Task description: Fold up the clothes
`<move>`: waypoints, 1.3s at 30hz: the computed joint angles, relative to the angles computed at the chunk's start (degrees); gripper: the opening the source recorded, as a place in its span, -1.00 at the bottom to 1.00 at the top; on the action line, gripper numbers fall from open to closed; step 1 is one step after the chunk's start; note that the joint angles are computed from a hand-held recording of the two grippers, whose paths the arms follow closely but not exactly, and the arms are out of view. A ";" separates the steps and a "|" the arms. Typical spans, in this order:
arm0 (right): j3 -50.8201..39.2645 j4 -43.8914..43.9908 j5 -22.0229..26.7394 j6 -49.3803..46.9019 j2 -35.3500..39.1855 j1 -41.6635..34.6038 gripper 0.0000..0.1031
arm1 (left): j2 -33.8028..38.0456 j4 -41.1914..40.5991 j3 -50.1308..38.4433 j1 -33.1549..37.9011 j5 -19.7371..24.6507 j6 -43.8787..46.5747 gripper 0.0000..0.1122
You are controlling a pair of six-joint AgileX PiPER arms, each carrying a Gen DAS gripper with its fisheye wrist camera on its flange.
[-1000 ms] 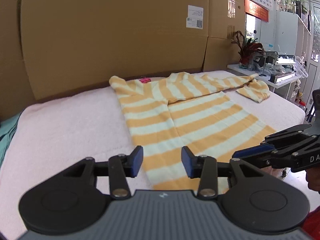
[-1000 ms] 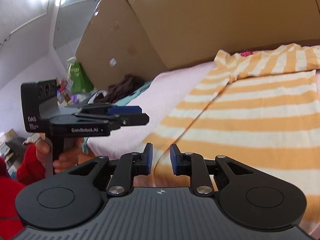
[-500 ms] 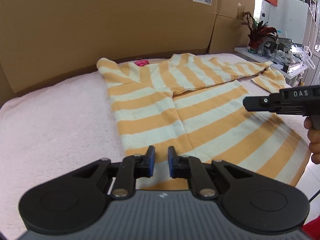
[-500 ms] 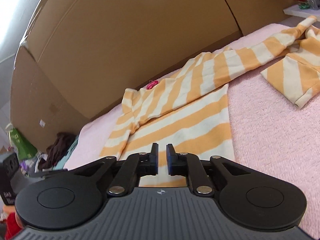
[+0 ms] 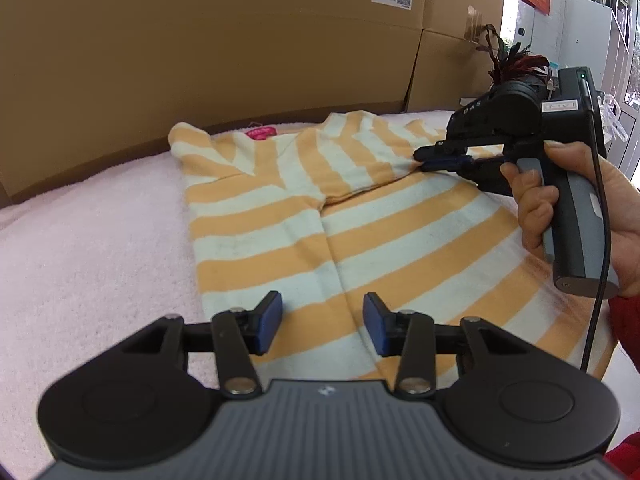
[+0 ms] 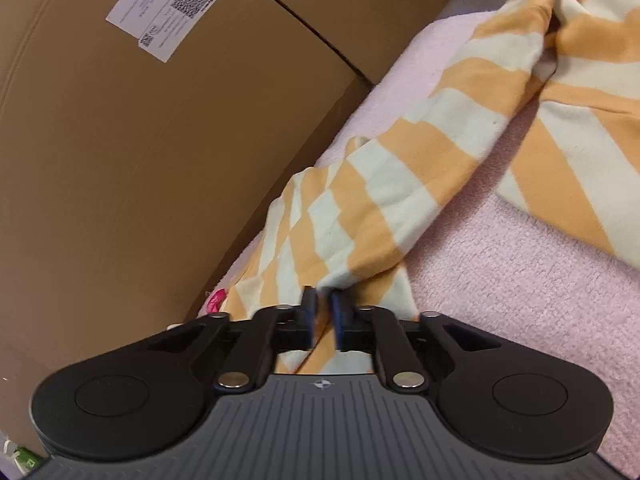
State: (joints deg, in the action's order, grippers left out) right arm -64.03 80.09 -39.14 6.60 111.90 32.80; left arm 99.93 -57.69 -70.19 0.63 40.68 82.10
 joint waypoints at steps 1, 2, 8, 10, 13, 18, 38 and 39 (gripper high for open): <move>1.12 -1.31 -0.44 2.02 -0.21 0.15 -0.89 | 0.29 0.26 -0.55 0.17 0.64 -0.17 -0.24; 2.24 -2.37 -0.22 3.36 -0.68 0.26 -0.91 | 0.97 1.18 -2.07 0.43 2.02 -1.34 -0.24; 7.71 4.00 -7.71 -2.96 -5.05 4.10 -0.61 | 4.69 1.36 -10.57 1.08 6.59 -3.21 -0.22; 9.66 8.98 -13.85 -6.68 -6.73 5.65 -0.50 | 6.78 1.25 -13.82 0.10 6.41 -4.28 -0.22; 14.20 12.32 -18.65 -6.53 -9.95 4.67 -0.48 | 10.80 2.57 -18.74 -2.17 6.01 -7.90 -0.22; 17.10 15.56 -21.33 -6.79 -11.99 -0.90 -0.38 | 13.62 5.28 -20.26 -4.36 4.58 -10.80 -0.22; 15.78 13.64 -17.64 -12.35 -11.35 -9.99 -0.83 | 12.80 -0.66 -15.81 -4.68 1.54 -1.96 0.24; 15.62 13.94 -17.74 -13.22 -11.42 -9.98 -0.84 | 12.81 -0.77 -15.80 -4.65 1.60 -1.88 0.24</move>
